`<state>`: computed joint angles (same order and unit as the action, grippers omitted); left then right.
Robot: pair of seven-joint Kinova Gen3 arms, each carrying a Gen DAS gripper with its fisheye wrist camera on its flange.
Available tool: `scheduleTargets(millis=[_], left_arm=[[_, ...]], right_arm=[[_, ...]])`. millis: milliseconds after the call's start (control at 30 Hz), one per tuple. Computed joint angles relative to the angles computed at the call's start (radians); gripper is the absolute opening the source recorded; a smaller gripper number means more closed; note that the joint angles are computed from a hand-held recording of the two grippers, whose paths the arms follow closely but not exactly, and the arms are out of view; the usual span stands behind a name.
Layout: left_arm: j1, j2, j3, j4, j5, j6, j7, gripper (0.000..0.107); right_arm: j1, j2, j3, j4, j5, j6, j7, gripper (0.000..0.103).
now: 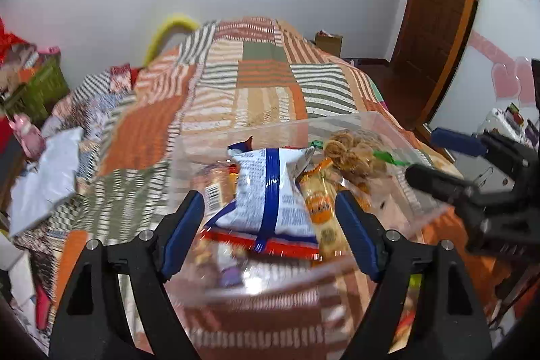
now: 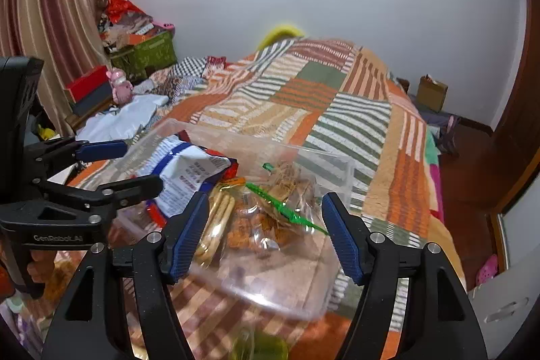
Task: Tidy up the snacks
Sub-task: 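Lower both bags into the clear box and open both grippers, then grasp a clear pastry bag with the left gripper while the right grasps the red chip bag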
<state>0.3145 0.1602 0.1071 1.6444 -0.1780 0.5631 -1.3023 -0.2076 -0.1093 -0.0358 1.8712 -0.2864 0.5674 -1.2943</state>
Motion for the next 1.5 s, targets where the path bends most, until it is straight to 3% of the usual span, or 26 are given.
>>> scheduleTargets(millis=[67,200,533,700,1100,1367,1433,1500], left_arm=[[0.012,-0.042,-0.007,0.045,-0.028,-0.018,0.027,0.089],[-0.005,-0.118,0.010,0.124,-0.033,-0.027,0.029,0.090],[-0.080,-0.251,0.027,0.297,0.118,-0.034,-0.071,0.091],[-0.101,-0.291,-0.006,0.388,0.235,-0.028,-0.170,0.091],[-0.119,-0.318,-0.047,0.535,0.405,-0.084,-0.308,0.091],[-0.150,-0.321,0.003,0.556,0.344,-0.129,-0.229,0.091],[-0.154,-0.311,0.001,0.552,0.331,-0.128,-0.206,0.078],[-0.165,-0.303,0.009,0.550,0.302,-0.130,-0.172,0.071]], right_arm=[[-0.002,-0.036,0.008,0.023,-0.016,-0.007,0.012,0.071],[-0.017,-0.094,0.036,0.064,-0.055,-0.009,0.039,0.074],[-0.029,-0.230,0.036,0.198,-0.030,-0.014,-0.023,0.079],[-0.065,-0.269,0.056,0.262,-0.028,-0.008,-0.048,0.079],[-0.046,-0.327,-0.043,0.378,0.071,-0.012,-0.202,0.079],[-0.054,-0.311,-0.067,0.403,0.116,-0.017,-0.269,0.079],[-0.073,-0.307,-0.047,0.407,0.109,-0.022,-0.263,0.079],[-0.087,-0.302,-0.036,0.409,0.104,-0.024,-0.255,0.079]])
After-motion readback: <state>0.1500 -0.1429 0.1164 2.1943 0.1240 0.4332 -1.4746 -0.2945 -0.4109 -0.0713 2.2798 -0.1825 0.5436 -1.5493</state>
